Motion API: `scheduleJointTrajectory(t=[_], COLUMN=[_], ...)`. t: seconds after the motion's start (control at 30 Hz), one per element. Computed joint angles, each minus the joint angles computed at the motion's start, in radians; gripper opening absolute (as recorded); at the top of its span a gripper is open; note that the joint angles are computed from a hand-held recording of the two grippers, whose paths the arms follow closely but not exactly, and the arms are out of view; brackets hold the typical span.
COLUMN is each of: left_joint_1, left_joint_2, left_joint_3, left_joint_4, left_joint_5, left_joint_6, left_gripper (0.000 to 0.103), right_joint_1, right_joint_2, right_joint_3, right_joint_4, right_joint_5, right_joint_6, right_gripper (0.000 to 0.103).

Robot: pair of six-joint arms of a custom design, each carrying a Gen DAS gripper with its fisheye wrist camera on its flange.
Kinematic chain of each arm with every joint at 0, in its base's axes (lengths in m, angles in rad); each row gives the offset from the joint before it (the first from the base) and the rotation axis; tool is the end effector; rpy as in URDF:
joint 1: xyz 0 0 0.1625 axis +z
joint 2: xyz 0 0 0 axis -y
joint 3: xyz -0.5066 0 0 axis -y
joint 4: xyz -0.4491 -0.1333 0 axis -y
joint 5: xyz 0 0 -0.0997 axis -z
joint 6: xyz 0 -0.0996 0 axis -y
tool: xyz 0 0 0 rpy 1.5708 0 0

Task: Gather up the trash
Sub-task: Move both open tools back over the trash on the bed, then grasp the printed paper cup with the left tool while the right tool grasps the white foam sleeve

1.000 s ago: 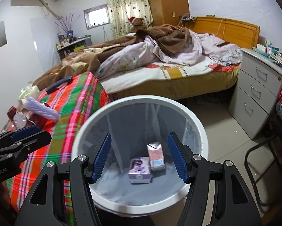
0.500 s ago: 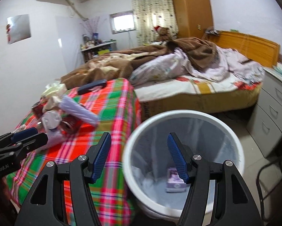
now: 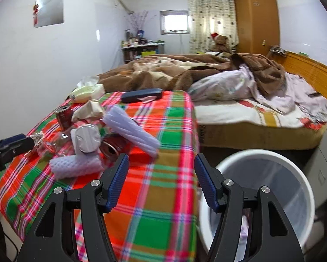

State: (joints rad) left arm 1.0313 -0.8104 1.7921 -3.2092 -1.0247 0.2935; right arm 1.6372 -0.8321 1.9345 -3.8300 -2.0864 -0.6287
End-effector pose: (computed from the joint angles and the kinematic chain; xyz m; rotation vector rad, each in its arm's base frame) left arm -0.2161 -0.7210 0.1496 0.8020 2.4088 -0.9414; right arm 0.1280 -0.6562 0.1927 0.3746 -2.0931 1.1611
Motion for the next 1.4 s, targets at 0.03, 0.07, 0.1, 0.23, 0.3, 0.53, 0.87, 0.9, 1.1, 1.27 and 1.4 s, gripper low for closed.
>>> scheduleJointTrajectory(t=[0.03, 0.07, 0.1, 0.23, 0.3, 0.53, 0.87, 0.9, 1.1, 1.27, 1.4], left_joint_1=[0.008, 0.015, 0.023, 0.053, 0.07, 0.126, 0.193, 0.198, 0.223, 0.237, 0.24], left_joint_2=[-0.004, -0.005, -0.008, -0.009, -0.011, -0.009, 0.018, 0.022, 0.044, 0.053, 0.057], left_joint_3=[-0.005, -0.011, -0.016, -0.044, -0.06, -0.132, -0.235, -0.243, -0.289, -0.306, -0.311], left_joint_4=[-0.003, -0.007, -0.008, -0.009, -0.013, 0.044, 0.201, 0.21, 0.301, 0.329, 0.332], left_joint_5=[0.004, 0.007, 0.013, 0.048, 0.053, 0.098, 0.075, 0.068, 0.05, 0.019, 0.004], left_joint_6=[0.004, 0.008, 0.011, 0.032, 0.029, 0.022, 0.012, 0.018, -0.01, -0.031, -0.033], left_gripper=[0.055, 0.056, 0.057, 0.061, 0.062, 0.062, 0.062, 0.062, 0.062, 0.062, 0.062], right_joint_1=[-0.001, -0.003, -0.004, -0.012, -0.017, -0.016, -0.011, -0.011, -0.024, -0.024, -0.033], right_joint_2=[0.003, 0.005, 0.008, 0.016, 0.021, 0.047, 0.059, 0.059, 0.051, 0.059, 0.057], right_joint_3=[-0.01, -0.015, -0.023, -0.053, -0.072, -0.125, -0.177, -0.18, -0.196, -0.209, -0.225], right_joint_4=[0.018, 0.03, 0.046, 0.106, 0.142, 0.201, 0.284, 0.293, 0.363, 0.368, 0.38], right_joint_5=[0.009, 0.023, 0.032, 0.057, 0.069, 0.087, 0.095, 0.095, 0.109, 0.096, 0.094], right_joint_6=[-0.001, -0.004, -0.007, -0.018, -0.004, -0.018, -0.042, -0.036, 0.012, 0.004, 0.029], right_gripper=[0.064, 0.064, 0.064, 0.064, 0.064, 0.064, 0.064, 0.064, 0.064, 0.064, 0.064])
